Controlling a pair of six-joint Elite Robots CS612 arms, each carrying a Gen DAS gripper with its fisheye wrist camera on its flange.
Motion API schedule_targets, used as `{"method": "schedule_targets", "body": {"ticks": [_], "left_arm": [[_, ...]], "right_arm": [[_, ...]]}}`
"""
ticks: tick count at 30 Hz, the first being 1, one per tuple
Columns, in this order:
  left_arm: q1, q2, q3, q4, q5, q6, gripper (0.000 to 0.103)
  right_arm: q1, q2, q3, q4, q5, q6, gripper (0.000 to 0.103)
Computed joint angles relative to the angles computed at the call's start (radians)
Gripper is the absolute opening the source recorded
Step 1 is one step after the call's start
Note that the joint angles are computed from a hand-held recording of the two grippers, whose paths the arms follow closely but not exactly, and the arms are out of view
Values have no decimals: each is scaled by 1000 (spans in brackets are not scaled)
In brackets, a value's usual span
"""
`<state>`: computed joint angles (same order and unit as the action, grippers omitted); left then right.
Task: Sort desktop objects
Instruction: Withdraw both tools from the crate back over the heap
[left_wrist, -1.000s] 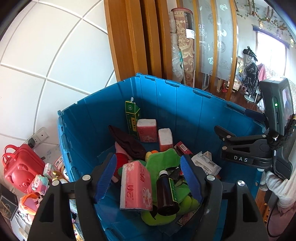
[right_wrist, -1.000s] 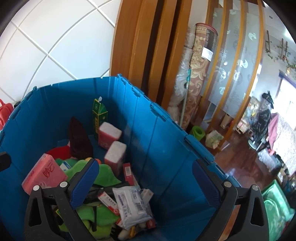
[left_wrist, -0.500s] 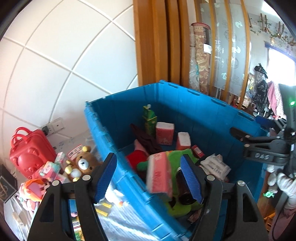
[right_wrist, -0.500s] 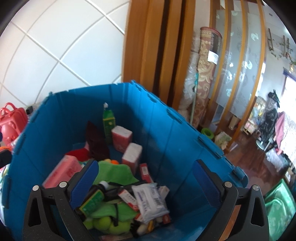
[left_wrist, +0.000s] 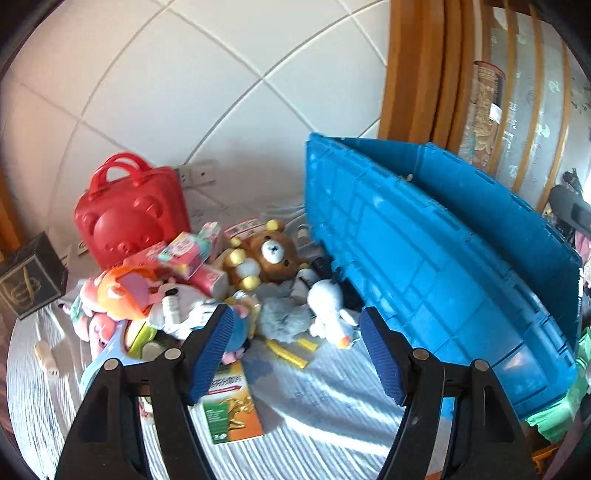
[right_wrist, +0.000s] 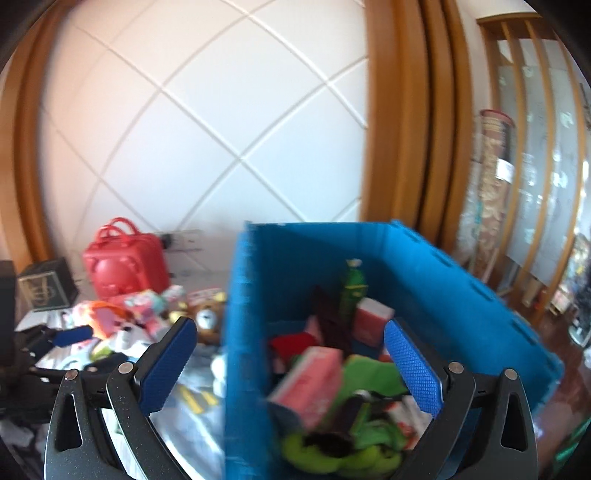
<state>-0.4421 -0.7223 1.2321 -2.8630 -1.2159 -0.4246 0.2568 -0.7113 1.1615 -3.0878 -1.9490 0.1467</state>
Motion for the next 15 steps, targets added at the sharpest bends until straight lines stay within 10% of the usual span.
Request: {"method": "schedule_targets", "body": {"ticks": [7, 15], "left_arm": [[67, -56, 183, 61, 73, -195, 71], [139, -31, 264, 213, 48, -322, 71]], "right_arm": [[49, 106, -170, 112, 117, -27, 103], [67, 280, -418, 472, 238, 83, 103]]}}
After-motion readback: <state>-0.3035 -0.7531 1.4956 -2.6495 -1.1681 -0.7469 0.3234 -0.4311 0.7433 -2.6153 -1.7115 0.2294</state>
